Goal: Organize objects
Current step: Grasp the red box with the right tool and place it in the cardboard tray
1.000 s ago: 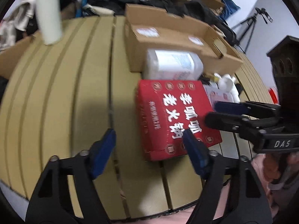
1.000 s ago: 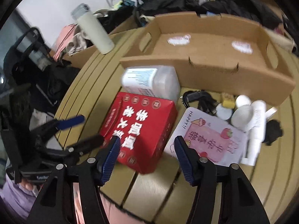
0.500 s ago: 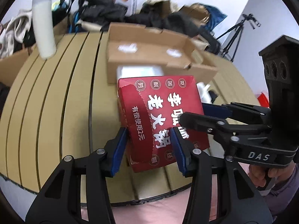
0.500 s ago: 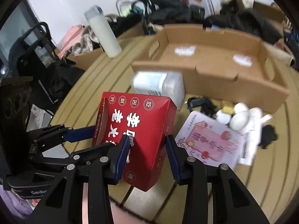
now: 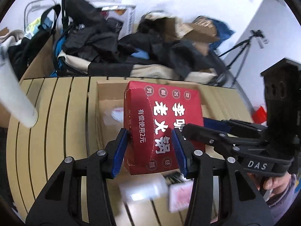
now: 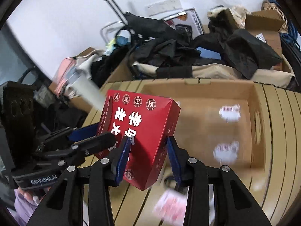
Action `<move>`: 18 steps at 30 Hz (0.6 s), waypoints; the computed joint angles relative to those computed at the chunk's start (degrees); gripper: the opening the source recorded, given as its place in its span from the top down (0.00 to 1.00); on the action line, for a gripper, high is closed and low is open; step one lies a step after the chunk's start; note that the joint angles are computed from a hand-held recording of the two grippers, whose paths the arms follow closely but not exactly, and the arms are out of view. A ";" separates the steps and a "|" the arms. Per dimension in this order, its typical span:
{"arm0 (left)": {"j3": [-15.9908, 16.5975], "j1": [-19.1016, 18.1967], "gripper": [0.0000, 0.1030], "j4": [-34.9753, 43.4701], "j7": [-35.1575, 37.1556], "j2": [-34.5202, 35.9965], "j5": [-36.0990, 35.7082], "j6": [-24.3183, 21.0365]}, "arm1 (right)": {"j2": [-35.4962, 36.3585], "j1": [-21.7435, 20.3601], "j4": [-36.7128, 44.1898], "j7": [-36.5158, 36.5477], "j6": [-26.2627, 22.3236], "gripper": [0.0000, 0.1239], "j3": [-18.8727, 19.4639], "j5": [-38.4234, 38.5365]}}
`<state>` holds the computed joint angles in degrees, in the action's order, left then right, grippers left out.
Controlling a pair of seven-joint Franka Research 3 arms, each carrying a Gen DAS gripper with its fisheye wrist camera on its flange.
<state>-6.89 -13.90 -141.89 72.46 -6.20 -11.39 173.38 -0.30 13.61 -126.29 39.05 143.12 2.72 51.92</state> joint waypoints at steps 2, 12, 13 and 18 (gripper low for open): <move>-0.48 3.40 0.63 4.73 -5.22 5.68 6.57 -2.28 | 7.28 0.62 6.30 3.70 1.26 0.65 0.67 -3.97; 1.06 6.18 0.34 6.76 -27.41 9.45 31.27 -4.34 | 25.33 -1.24 21.24 14.22 -0.31 0.60 2.86 -13.05; 1.56 5.70 0.34 6.33 -33.51 7.90 38.56 -5.18 | 25.21 -1.57 21.08 14.83 0.28 0.59 3.02 -13.47; -2.35 7.97 0.18 2.36 -42.48 -2.41 49.19 -9.13 | 17.35 -4.51 14.17 11.68 2.37 0.47 3.19 -13.04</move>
<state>-9.24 -5.93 -139.53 29.98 -8.61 37.80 164.26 17.05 9.10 -112.12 50.73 145.48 5.91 38.88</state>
